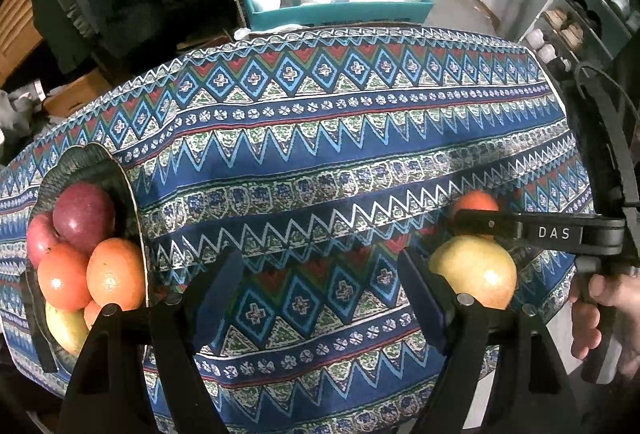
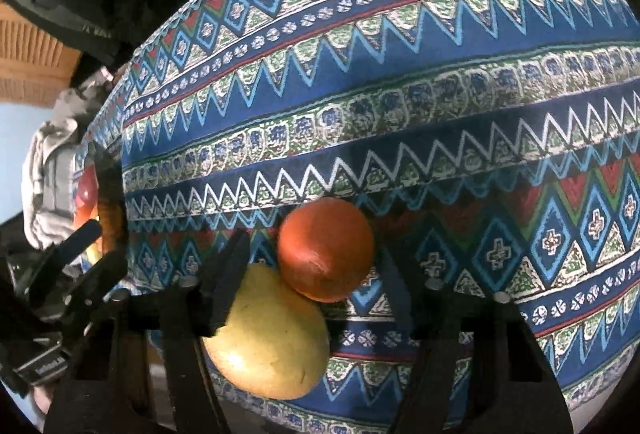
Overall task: Organize fruits
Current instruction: 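Grasp the yellow-green pear with the left tool while the right tool grasps the last orange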
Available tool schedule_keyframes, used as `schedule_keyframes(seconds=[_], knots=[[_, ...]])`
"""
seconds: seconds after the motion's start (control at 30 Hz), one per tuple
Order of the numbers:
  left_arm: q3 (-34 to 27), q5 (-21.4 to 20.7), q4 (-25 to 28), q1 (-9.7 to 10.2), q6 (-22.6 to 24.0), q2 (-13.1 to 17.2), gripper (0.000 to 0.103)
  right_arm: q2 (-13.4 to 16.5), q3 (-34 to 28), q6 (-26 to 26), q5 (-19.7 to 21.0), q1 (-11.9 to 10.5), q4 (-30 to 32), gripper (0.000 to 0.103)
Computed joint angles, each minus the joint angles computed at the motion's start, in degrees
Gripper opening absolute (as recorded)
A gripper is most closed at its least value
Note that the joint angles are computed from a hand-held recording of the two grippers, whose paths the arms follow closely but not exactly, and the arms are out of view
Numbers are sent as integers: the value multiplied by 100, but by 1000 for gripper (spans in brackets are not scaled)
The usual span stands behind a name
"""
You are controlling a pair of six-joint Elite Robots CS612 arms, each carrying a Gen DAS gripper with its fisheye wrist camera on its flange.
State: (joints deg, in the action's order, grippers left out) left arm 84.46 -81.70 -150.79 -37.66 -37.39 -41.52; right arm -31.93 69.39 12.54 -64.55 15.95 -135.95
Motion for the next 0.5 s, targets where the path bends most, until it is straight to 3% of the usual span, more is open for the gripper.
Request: schedule_keyframes(seconds=[0.2, 0.5], knots=[[-64, -271, -98, -16, 19, 30, 81, -108, 135, -80, -262, 9, -205, 47], [-281, -695, -204, -76, -82, 178, 86, -361, 425, -482, -1108, 4, -722, 47]])
